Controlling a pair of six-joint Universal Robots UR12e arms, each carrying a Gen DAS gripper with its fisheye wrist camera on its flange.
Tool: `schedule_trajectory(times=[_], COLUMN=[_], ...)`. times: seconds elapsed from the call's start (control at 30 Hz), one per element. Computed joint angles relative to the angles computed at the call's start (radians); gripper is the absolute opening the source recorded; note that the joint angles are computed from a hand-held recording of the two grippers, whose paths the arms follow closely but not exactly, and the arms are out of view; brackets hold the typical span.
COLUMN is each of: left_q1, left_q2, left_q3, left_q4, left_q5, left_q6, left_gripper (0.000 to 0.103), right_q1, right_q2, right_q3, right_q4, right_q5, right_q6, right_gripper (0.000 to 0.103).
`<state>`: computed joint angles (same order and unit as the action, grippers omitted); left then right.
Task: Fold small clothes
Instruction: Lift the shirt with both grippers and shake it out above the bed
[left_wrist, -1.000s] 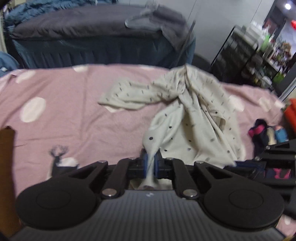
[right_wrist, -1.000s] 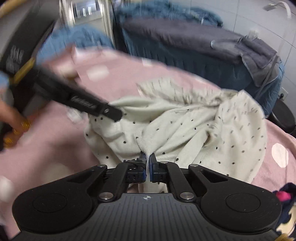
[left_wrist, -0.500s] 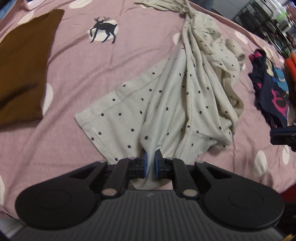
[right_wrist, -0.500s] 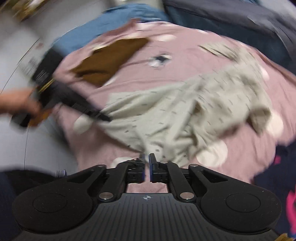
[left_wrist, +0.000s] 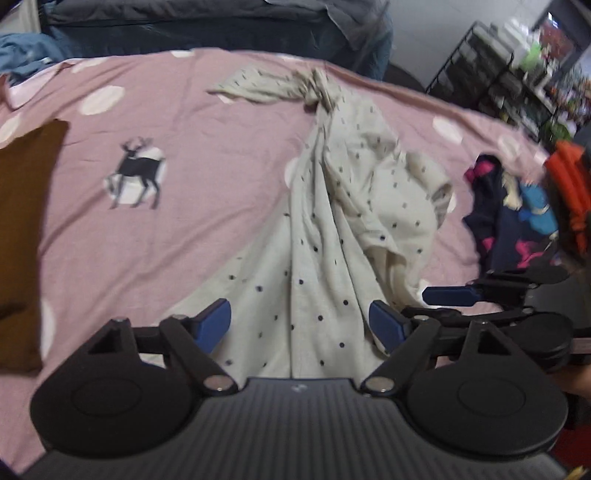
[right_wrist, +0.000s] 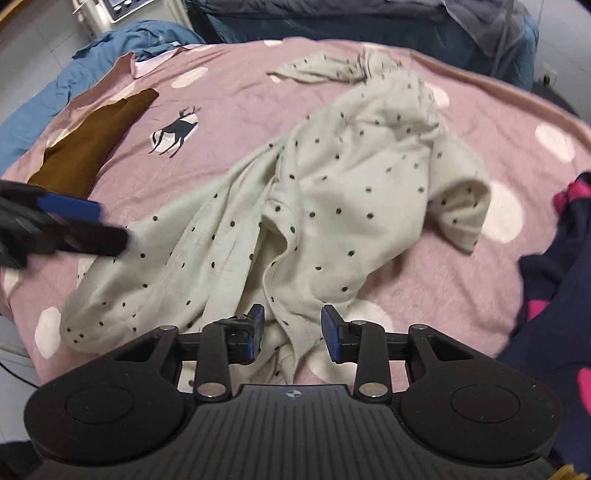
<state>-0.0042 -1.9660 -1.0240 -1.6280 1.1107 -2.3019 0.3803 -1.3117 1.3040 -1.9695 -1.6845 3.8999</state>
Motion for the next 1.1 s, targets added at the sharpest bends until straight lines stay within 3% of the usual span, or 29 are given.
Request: schedule_trajectory(times=[0.07, 0.1, 0.13, 0.17, 0.23, 0.33, 0.43, 0.5, 0.7, 0.77, 0.87, 0.9, 0.93, 0.97, 1.0, 1.03, 1.07, 1.1], left_q1=[-0.032, -0.042, -0.048, -0.053, -0.064, -0.046, -0.016, 0.000, -0.010, -0.023, -0.036, -0.038, -0.038, -0.033, -0.027, -0.020, -0.014, -0.011], left_q2=[-0.005, -0.003, 0.002, 0.010, 0.016, 0.018, 0.018, 0.020, 0.020, 0.040, 0.048, 0.053, 0.064, 0.067, 0.069, 0.073, 0.074, 0.070], left_q3=[-0.023, -0.041, -0.062, -0.085, -0.110, -0.103, -0.067, -0.037, 0.068, 0.044, 0.018, 0.010, -0.006, -0.010, -0.011, -0.018, -0.025, -0.024], left_q4=[-0.007, -0.004, 0.015, 0.041, 0.071, 0.019, -0.094, -0.190, -0.580, -0.613, -0.636, -0.617, -0.572, -0.544, -0.509, -0.461, -0.412, -0.371], left_q5=[0.045, 0.042, 0.031, 0.026, 0.053, 0.001, -0.061, -0.093, -0.022, 0.021, 0.058, 0.053, 0.033, 0.011, -0.014, -0.036, -0.052, -0.057], left_q6=[-0.002, -0.020, -0.044, -0.063, -0.110, -0.143, -0.095, -0.022, 0.399, 0.493, 0.491, 0.476, 0.451, 0.437, 0.411, 0.371, 0.326, 0.283], left_gripper=[0.072, 0.066, 0.065, 0.064, 0.027, 0.007, 0.006, 0.005, 0.002, 0.002, 0.003, 0.006, 0.012, 0.019, 0.042, 0.071, 0.081, 0.087], right_q1=[-0.005, -0.006, -0.007, -0.009, -0.014, -0.031, -0.051, -0.070, -0.112, -0.121, -0.126, -0.127, -0.126, -0.122, -0.114, -0.106, -0.095, -0.085], right_q2=[-0.001, -0.001, -0.006, -0.012, -0.028, -0.050, -0.061, -0.064, -0.035, -0.027, -0.014, -0.014, -0.016, -0.025, -0.037, -0.049, -0.058, -0.066], right_q3=[0.012, 0.012, 0.018, 0.024, 0.031, 0.036, 0.024, 0.018, -0.019, -0.023, -0.037, -0.039, -0.039, -0.030, -0.012, 0.003, 0.013, 0.027], right_q4=[0.001, 0.007, 0.005, 0.004, 0.014, 0.012, 0.008, -0.013, -0.050, -0.050, -0.006, 0.012, 0.028, 0.021, -0.004, -0.025, -0.039, -0.070], right_q5=[0.017, 0.016, 0.009, 0.001, -0.023, -0.057, -0.129, -0.161, -0.266, -0.275, -0.279, -0.276, -0.277, -0.284, -0.301, -0.321, -0.340, -0.349], right_q6=[-0.006, -0.026, -0.040, -0.048, -0.070, -0.118, -0.148, -0.155, -0.176, -0.169, -0.116, -0.088, -0.054, -0.023, -0.006, 0.005, 0.015, 0.012], right_gripper=[0.051, 0.037, 0.005, 0.005, 0.005, 0.004, 0.004, 0.004, 0.004, 0.004, 0.009, 0.022, 0.041, 0.050, 0.052, 0.061, 0.070, 0.073])
